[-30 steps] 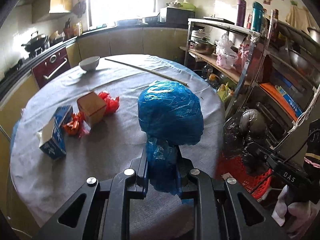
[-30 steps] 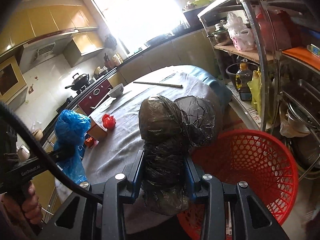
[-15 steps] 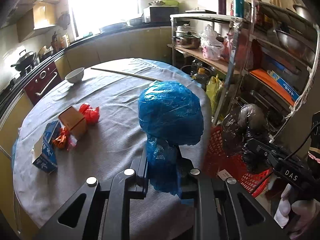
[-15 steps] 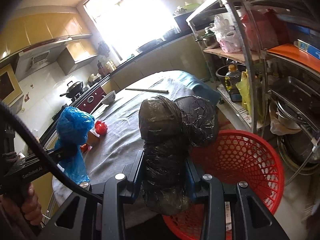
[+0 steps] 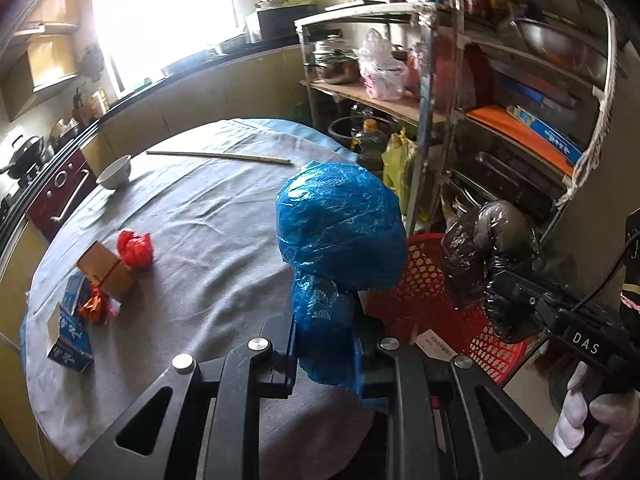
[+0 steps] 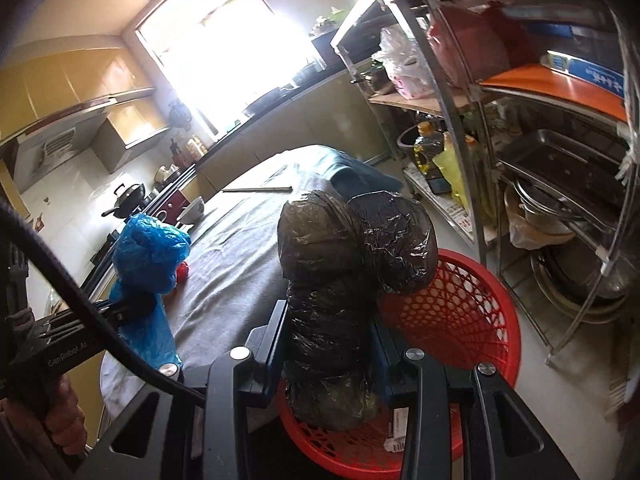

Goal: Collect trash

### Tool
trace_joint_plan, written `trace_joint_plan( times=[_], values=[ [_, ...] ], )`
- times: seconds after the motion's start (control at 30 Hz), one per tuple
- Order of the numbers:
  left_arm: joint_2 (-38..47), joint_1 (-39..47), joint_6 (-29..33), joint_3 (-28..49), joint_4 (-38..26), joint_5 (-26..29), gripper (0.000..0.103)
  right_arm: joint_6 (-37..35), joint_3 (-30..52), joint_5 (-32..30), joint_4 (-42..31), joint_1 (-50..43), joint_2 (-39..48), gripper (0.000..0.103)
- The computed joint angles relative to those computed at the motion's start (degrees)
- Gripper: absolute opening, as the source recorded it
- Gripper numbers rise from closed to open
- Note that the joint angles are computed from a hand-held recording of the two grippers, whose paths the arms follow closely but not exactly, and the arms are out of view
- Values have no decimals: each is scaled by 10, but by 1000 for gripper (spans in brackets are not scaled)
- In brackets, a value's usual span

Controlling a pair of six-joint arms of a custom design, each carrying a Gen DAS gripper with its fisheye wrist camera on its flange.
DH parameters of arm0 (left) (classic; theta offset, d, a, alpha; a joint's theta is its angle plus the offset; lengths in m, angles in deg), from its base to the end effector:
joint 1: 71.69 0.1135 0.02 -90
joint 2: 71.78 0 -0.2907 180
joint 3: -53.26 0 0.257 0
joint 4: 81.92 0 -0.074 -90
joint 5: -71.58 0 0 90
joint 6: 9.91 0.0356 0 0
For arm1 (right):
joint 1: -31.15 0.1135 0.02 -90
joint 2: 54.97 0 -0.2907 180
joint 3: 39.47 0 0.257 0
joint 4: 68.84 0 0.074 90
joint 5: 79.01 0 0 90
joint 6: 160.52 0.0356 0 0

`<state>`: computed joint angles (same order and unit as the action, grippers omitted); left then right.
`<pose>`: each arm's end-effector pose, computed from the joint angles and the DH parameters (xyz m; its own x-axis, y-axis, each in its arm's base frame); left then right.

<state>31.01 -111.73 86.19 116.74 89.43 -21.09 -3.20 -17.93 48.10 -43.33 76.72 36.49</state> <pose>0.2741 -0.2281 0.1528 -0.4996 0.5585 -0.6622 0.6757 0.7296 0.1056 0.1475 0.1198 0.0911 -0.4360 0.6064 -0.6650 0.3488 0.7950 0.4963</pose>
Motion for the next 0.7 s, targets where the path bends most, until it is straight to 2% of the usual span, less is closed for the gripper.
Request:
trace_joint_plan(
  times=[0.2,0.33,0.43,0.53,0.7],
  values=[
    [49,-19,1,46,-43,20,23,21,-26,-5,37,-8,26,39],
    [87,-22,-11,84,-79,55,26,35,-40,-37,99,-31,82,41],
    [99,-27,-7,87,-73,61,33,44,-50,-67,161,-55,132,42],
    [94,-20,-3,74,-58,69,46,54,-57,-77,190,-66,153,47],
    [64,17,3,50,-47,82,47,54,-59,-65,158,-67,121,50]
  ],
)
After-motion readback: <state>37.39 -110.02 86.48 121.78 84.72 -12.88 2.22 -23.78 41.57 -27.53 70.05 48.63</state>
